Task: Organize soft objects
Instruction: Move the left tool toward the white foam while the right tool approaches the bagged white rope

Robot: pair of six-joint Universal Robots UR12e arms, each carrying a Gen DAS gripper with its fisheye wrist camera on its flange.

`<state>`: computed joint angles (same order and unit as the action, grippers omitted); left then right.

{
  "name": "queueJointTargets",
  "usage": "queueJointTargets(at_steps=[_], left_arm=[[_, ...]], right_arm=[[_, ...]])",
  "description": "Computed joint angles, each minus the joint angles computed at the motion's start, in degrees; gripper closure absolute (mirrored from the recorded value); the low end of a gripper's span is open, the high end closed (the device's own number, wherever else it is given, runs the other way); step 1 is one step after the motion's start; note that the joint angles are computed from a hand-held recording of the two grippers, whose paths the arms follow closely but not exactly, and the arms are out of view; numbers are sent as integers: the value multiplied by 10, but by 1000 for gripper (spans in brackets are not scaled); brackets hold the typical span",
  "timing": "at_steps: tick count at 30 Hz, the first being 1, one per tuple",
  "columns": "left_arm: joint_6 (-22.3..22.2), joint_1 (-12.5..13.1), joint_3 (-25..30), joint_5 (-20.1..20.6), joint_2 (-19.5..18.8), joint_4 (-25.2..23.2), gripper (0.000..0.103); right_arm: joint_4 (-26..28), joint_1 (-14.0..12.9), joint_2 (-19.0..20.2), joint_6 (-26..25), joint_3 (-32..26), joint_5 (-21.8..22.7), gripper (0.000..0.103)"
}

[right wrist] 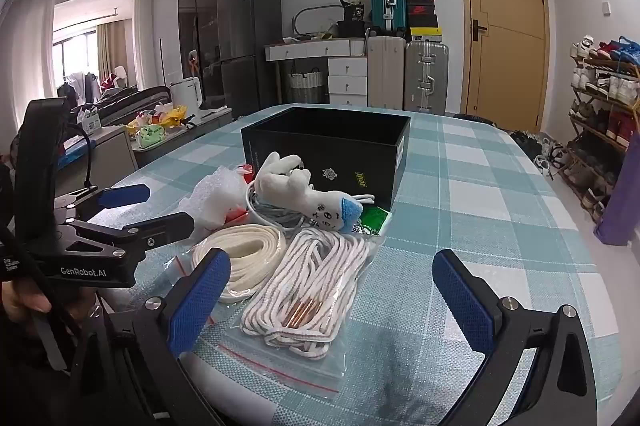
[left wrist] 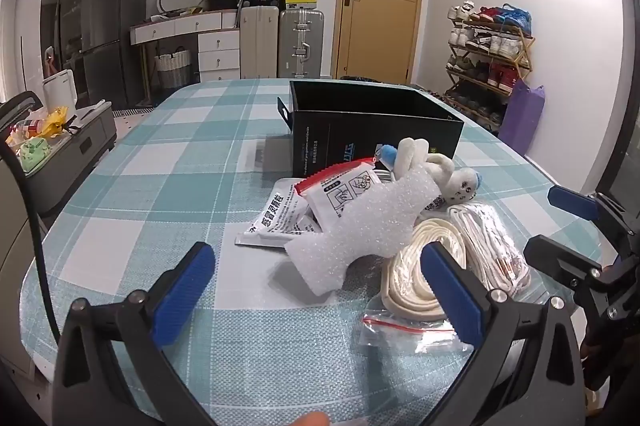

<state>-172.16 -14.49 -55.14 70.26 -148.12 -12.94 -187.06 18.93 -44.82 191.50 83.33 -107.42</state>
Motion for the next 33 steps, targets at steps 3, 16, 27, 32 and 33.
queueJointTargets(at_steps=[3,16,27,32,33], left_arm=[[3,3,0,-6,1,9,0],[-10,-2,-1,13,-2,27,0],[-13,1,-7,10,-3,49,0],[-12,1,-8,11,-2,53,0],[-12,1,-8,12,-2,53,0]], right_arm=[[1,0,0,1,0,-1,0],[7,1,3,-3,-6,1,0],[1,1,1,-7,-3,-1,0],[1,1,1,-9,-3,-2,0],[0,2,1,-9,-3,-3,0]])
